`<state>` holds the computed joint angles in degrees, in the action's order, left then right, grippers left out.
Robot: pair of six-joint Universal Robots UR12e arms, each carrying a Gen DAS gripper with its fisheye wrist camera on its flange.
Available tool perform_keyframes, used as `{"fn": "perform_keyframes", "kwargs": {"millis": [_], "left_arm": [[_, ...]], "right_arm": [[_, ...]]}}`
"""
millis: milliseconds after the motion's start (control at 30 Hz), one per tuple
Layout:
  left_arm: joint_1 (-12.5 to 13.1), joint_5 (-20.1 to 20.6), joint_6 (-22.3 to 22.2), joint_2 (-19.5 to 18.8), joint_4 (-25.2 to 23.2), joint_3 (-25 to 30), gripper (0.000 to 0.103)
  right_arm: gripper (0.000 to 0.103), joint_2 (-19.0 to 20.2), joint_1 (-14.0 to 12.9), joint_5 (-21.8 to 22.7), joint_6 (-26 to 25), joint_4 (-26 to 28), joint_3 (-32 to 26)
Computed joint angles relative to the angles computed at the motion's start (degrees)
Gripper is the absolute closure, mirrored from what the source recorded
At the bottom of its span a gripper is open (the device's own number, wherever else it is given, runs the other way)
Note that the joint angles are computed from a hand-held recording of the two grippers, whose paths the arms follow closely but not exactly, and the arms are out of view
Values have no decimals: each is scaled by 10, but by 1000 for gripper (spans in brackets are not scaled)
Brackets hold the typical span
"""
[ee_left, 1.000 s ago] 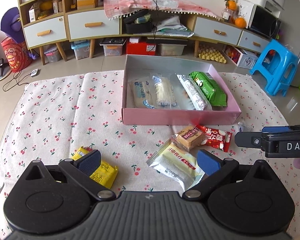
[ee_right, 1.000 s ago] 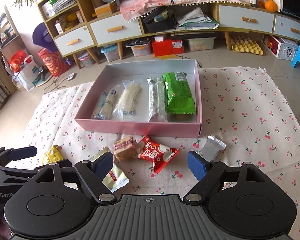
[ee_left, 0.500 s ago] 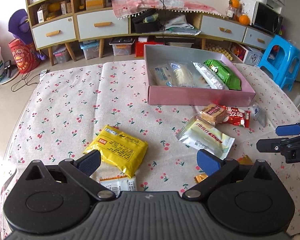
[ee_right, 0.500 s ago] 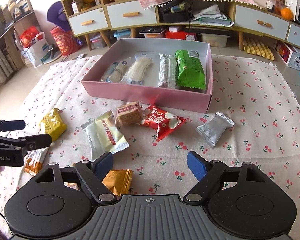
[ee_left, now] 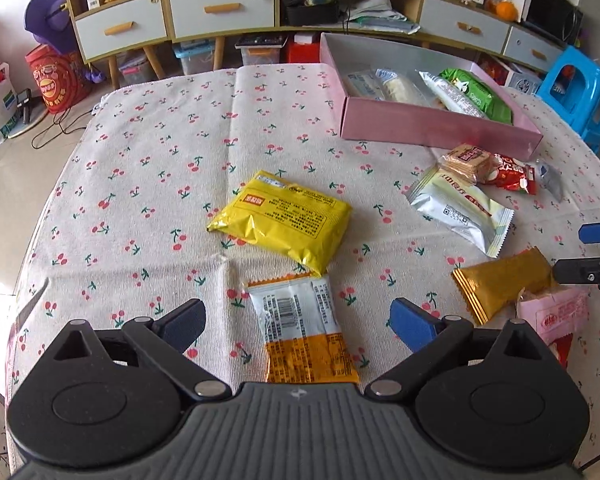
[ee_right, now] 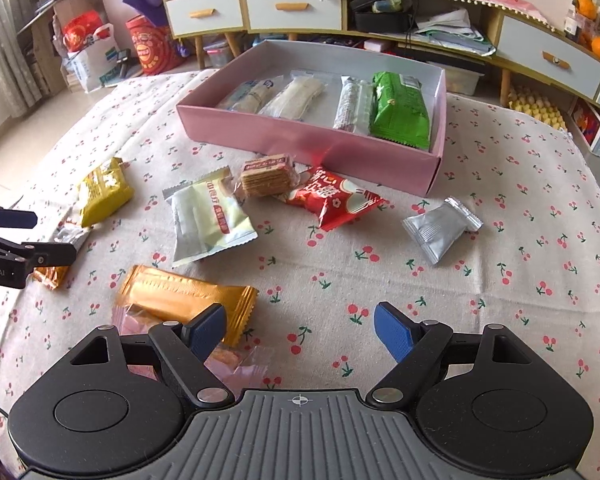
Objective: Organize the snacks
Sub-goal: 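Grasp the orange-white packet with left gripper while right gripper grasps gold bar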
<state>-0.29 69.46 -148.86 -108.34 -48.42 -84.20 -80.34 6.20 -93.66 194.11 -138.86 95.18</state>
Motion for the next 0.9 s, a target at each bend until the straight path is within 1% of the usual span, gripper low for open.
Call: {"fn": "perform_keyframes", "kwargs": {"millis": [100,200,267,567,667,767,900], "left_arm": [[2,1,13,2,-14,-2,11],[4,7,25,3,-25,-4,17],[4,8,27,3,-20,-8,17],[4,11,9,1,-19,-5,22],[4,13,2,1,-15,-5,26],[5,14,-4,1,-11,-5,32],[6,15,-10,0,-11,-2,39]], "right_arm": [[20,0,2,5,-12,0,1],[20,2,2,21,-24,18,-3],[19,3,3,27,-38,22,-3],[18,13,12,35,-87,-2,-8],[18,20,16,40,-99,-10,-12],[18,28,22,35,-109,-19,-17],[18,36,27,38,-112,-28,-23]]}}
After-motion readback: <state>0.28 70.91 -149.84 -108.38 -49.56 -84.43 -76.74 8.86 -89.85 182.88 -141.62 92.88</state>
